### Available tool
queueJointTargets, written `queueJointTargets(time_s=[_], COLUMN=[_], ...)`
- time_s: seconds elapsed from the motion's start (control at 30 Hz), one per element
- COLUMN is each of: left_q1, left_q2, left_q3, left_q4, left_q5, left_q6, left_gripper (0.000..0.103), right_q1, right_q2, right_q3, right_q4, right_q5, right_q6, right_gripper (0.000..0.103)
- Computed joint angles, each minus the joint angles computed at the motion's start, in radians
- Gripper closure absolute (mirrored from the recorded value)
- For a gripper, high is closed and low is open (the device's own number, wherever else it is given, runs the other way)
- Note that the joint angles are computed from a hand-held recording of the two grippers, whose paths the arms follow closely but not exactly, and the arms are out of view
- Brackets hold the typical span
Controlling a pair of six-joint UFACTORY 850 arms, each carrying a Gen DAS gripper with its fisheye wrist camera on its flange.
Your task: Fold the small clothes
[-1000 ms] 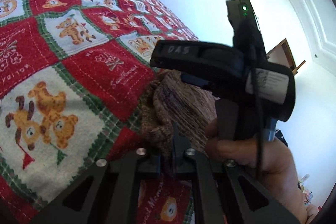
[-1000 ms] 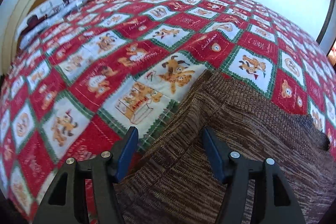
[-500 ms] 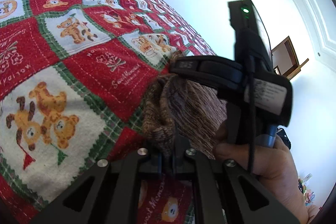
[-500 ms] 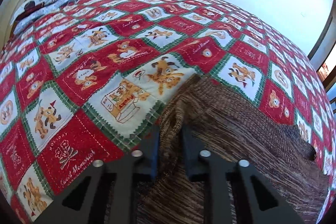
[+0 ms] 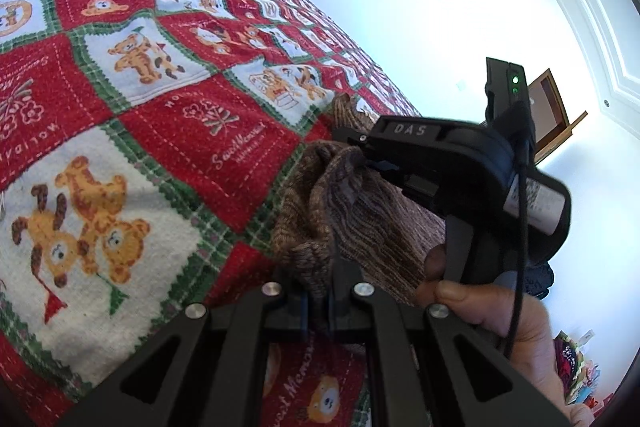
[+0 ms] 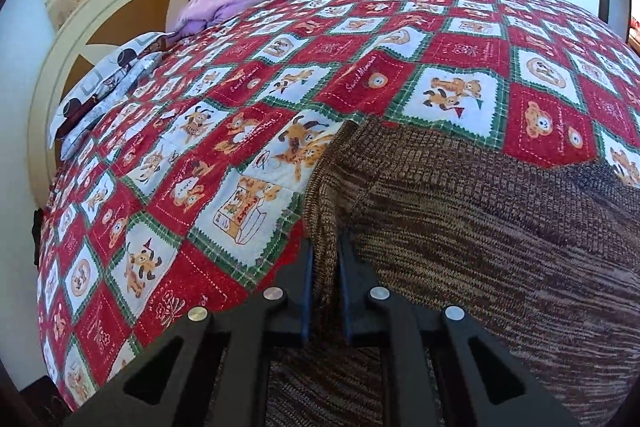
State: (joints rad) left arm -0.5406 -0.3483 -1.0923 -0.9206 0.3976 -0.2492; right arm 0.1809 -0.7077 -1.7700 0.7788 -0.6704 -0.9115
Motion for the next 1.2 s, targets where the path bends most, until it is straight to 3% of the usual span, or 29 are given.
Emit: queueJointTargets(time_s=[0.2, 0.57, 0.67, 0.8, 1.03, 1.2], left_q1=[-0.002, 0.000, 0.003, 0.000, -0.016, -0.049], left_q2=[0.000, 0.001, 0.005, 0.005, 0.001, -0.011], left_q3=[-0.003, 0.001, 0.012, 0.008, -0.043, -0.114], left_q4=[-0.025, 0.000, 0.070, 0.057, -0.114, -0.320], left_q5=[-0.003, 0.002, 0.011, 0.012, -0.026, -0.011], left_q6=[0.019, -0.010, -0.073, -0.041, 0.242, 0.638], left_gripper=[0.093, 0.093, 0.095, 0.096, 0.097, 0.096], right_q1=[0.005, -0.007, -0.014, -0.043, -0.099, -0.161], right_q2=[0.022, 0.013, 0.007, -0.006, 0.028, 0.036], right_q3=[0.050, 0.044, 0.028, 0.003, 0.023, 0.036], right_q4=[0.051, 0.103, 0.106, 0.167, 0.267, 0.331], right_q5=[0.060, 0.034, 0.001, -0.072, -0.127, -0.169], right_q6=[-0.112, -0.130, -0.093, -0.056, -0.082, -0.098], right_gripper=[0.092, 0.092, 0.092, 0.093, 0.094, 0.096])
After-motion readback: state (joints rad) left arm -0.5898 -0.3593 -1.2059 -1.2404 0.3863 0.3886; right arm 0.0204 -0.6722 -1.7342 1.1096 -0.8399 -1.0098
